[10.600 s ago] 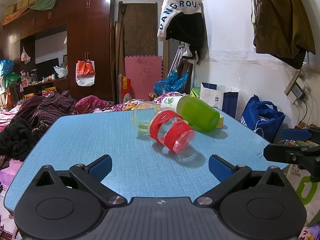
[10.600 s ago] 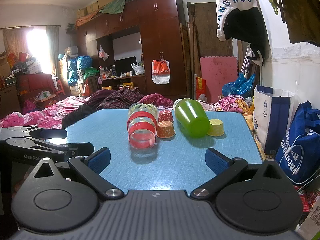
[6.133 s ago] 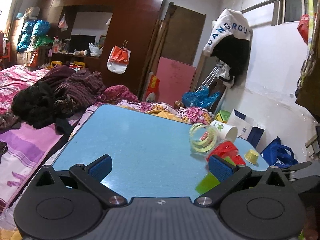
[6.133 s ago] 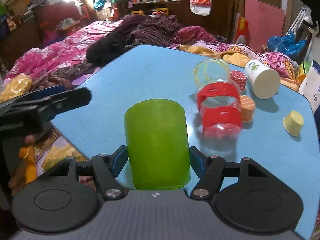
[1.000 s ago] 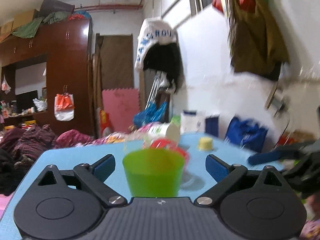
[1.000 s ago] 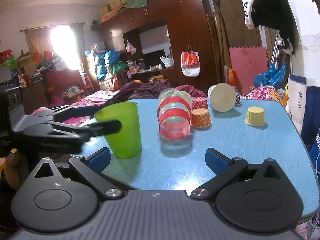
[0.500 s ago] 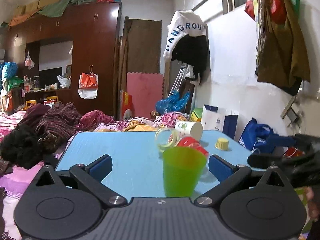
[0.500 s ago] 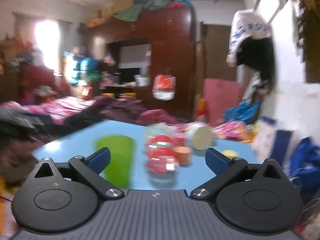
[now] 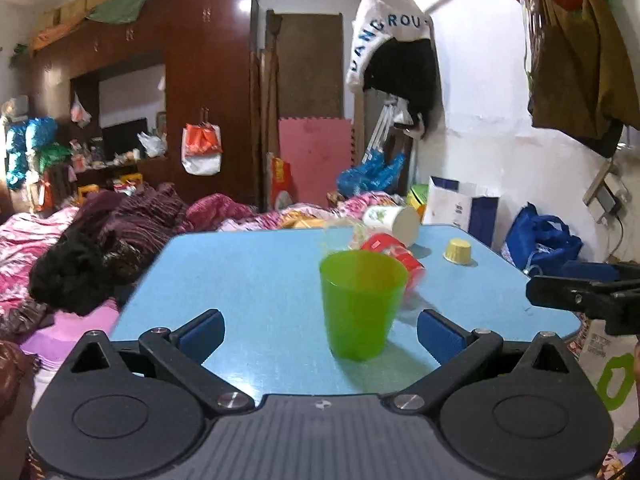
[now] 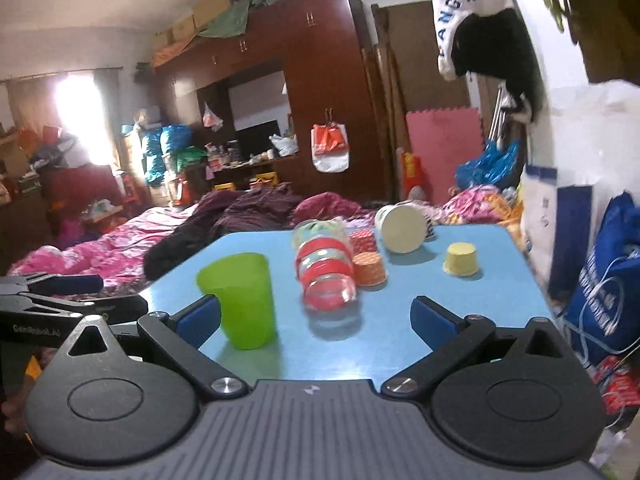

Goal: Flip cup upright

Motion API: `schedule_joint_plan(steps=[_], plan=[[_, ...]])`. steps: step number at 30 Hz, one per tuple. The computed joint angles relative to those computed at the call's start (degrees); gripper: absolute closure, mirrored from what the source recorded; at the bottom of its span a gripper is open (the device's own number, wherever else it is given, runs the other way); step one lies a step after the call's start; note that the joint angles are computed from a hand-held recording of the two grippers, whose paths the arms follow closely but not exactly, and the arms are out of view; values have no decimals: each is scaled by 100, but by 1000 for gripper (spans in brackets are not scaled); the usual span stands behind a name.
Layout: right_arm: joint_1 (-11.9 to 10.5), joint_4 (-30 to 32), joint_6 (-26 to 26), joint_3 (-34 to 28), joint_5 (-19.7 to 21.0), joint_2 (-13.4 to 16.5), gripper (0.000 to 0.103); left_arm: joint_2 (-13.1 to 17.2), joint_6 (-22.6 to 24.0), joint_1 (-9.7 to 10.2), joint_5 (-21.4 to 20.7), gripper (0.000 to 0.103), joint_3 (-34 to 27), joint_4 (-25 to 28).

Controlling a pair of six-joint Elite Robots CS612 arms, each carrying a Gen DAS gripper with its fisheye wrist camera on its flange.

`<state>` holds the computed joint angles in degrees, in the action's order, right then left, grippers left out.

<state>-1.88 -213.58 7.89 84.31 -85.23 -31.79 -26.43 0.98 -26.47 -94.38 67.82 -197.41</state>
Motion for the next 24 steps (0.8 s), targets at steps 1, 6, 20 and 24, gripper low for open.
schedule_joint_plan(steps=[1, 6, 20, 24], plan=[[12, 50, -55, -7, -12, 0, 1, 17, 16, 0, -1, 0, -41, 99], [63, 231, -259, -75, -205, 14, 1, 43, -24, 25, 34, 0, -114, 288], [42, 368, -252, -47, -128, -10, 1, 68, -52, 2, 99, 0, -186, 442], [27, 395, -245, -42, -63, -19, 1, 71, -41, 0, 91, 0, -191, 455]])
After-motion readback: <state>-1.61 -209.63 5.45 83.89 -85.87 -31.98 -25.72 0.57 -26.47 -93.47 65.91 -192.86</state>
